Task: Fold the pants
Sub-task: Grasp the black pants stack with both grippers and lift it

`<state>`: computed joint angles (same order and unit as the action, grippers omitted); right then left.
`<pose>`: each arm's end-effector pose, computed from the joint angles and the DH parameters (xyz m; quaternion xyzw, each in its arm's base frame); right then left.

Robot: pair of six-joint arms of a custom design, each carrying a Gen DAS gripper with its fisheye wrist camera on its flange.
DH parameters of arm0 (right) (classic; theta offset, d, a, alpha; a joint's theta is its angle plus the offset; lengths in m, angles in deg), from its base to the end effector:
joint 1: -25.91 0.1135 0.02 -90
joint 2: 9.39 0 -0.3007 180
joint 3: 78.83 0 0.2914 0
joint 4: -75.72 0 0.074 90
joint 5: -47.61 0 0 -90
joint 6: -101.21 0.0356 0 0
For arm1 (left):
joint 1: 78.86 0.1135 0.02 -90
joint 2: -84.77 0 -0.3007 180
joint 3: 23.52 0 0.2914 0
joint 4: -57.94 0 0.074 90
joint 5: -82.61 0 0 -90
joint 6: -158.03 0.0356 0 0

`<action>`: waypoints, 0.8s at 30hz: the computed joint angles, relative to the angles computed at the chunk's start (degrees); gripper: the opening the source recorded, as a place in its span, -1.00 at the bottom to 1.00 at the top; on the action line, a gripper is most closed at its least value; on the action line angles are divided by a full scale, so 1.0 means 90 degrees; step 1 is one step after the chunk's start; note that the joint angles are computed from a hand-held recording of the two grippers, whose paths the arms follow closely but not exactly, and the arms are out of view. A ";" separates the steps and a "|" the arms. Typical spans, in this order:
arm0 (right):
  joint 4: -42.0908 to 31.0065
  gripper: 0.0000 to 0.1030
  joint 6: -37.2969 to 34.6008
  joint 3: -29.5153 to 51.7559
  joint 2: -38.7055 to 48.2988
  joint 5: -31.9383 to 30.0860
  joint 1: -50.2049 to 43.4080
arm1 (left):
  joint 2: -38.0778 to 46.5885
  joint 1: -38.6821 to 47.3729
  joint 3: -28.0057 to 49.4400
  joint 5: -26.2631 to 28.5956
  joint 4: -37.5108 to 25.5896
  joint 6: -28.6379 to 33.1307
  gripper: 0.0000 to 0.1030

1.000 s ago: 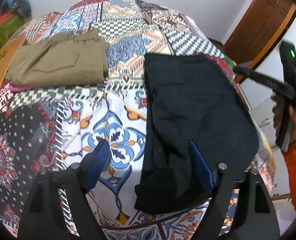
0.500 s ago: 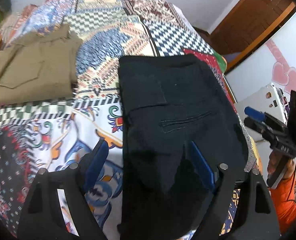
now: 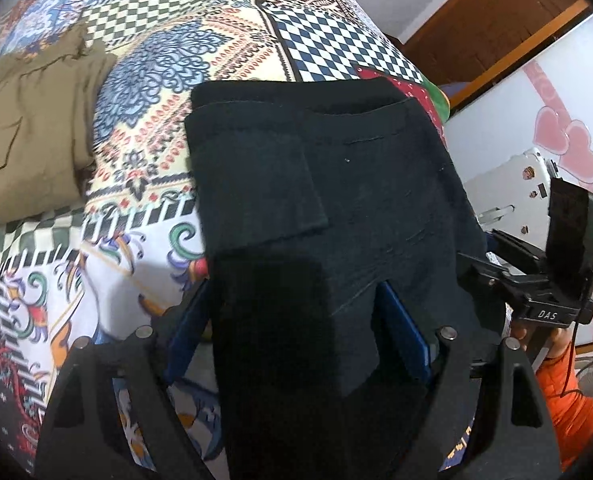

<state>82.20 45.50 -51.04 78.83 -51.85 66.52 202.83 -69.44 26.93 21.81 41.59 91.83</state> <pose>0.1622 0.1468 0.0724 -0.0777 0.9448 0.2498 0.1971 0.2825 0.0293 0.0049 0.1341 0.9571 -0.2266 0.1208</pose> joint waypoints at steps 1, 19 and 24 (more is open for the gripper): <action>0.0085 0.27 -0.0012 0.0031 0.0133 -0.0141 -0.0058 | 0.0048 -0.0050 0.0058 0.0003 -0.0028 0.0002 0.63; -0.0194 -0.33 -0.0167 0.0230 -0.0146 0.0126 0.0371 | -0.0269 -0.0202 -0.0140 -0.0038 0.0220 -0.0179 0.06; -0.0260 -0.48 -0.0185 0.0160 -0.0409 0.0216 0.0387 | -0.0716 -0.0103 -0.0388 0.0019 0.0158 -0.0114 -0.15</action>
<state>79.86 43.83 -49.59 75.14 -49.90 70.00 196.38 -70.37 23.44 21.98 43.02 90.81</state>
